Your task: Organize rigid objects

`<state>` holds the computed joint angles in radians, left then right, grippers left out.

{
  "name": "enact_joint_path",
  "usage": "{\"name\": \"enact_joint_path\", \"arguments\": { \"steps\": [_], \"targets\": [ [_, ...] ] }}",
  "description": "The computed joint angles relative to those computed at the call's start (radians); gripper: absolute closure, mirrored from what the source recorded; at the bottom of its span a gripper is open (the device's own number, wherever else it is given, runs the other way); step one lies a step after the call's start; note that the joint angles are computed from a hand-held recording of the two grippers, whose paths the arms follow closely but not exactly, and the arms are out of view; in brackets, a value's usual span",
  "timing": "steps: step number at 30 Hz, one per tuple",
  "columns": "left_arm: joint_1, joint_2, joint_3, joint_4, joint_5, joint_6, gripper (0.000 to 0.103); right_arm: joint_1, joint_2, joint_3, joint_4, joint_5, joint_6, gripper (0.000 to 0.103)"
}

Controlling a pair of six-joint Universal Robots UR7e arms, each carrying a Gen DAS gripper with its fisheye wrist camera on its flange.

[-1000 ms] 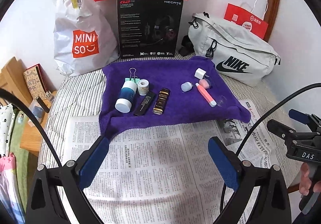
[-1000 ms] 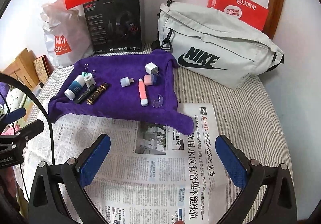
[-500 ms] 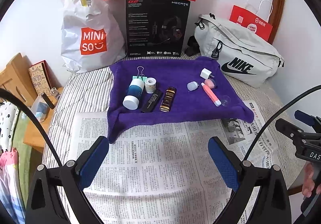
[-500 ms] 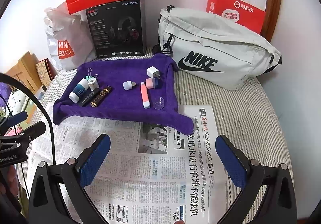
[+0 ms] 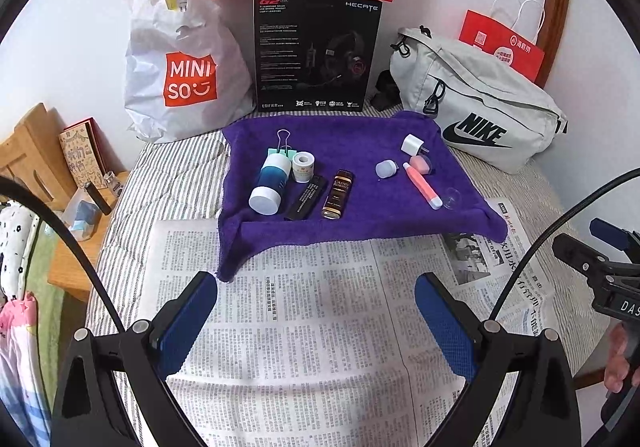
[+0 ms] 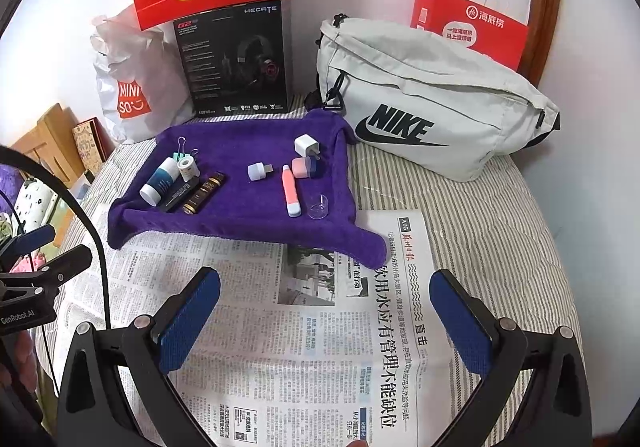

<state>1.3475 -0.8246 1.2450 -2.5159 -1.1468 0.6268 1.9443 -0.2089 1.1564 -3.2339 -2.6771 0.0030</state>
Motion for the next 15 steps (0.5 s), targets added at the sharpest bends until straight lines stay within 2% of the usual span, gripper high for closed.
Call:
{"name": "enact_joint_path", "arguments": {
  "steps": [15],
  "targets": [
    [-0.001, 0.000, 0.001, -0.001, 0.004, 0.000, 0.003, 0.001, -0.007, 0.013, -0.003, -0.002, 0.008, 0.000]
  ]
}}
